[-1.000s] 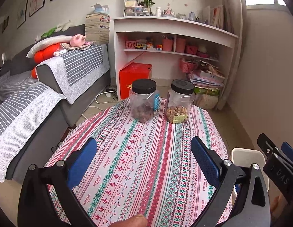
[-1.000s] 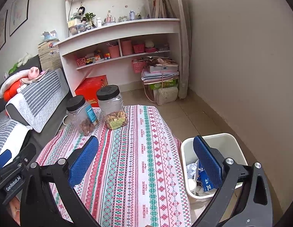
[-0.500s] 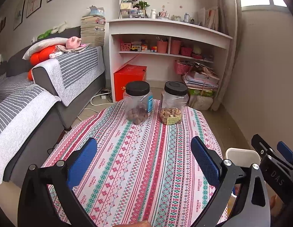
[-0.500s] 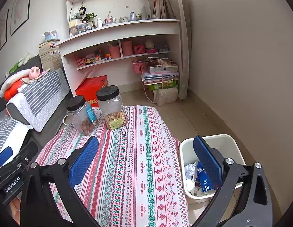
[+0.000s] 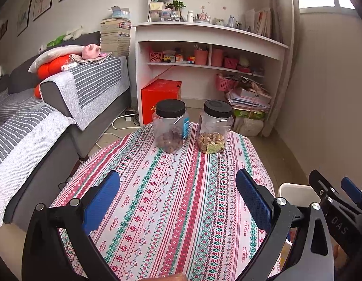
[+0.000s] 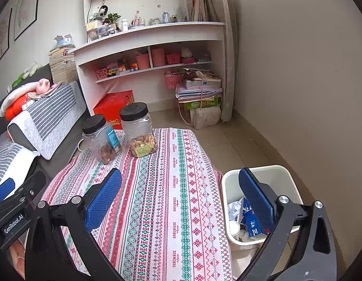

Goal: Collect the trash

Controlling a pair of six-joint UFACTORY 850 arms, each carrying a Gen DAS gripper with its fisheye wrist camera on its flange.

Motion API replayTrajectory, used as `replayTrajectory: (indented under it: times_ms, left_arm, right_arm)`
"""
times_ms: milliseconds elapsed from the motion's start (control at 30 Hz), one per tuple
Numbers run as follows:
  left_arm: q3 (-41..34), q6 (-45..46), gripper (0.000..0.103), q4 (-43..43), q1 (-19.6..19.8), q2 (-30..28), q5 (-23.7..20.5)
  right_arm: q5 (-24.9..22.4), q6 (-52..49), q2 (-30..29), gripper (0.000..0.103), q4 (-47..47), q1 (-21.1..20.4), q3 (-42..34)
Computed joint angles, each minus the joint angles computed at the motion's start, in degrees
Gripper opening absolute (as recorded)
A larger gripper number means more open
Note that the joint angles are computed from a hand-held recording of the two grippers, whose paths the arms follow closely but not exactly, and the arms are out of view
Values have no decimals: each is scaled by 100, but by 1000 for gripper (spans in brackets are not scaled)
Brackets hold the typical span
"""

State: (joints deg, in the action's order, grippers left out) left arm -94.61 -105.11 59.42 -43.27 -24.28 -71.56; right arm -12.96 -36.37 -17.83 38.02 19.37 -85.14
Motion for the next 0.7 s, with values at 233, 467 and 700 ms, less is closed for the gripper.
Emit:
replayTrajectory:
  times_ms: [233, 467, 700]
  left_arm:
    - [178, -144, 95, 217, -27, 111, 131]
    - [279, -163, 95, 370, -32, 149, 240]
    - [225, -156, 96, 384, -62, 110, 127]
  right_arm:
    - [-30, -135, -18, 96, 102, -10, 7]
    - [-59, -148, -43, 96, 118, -31, -13]
    - [-12, -404, -46, 96, 367, -73, 2]
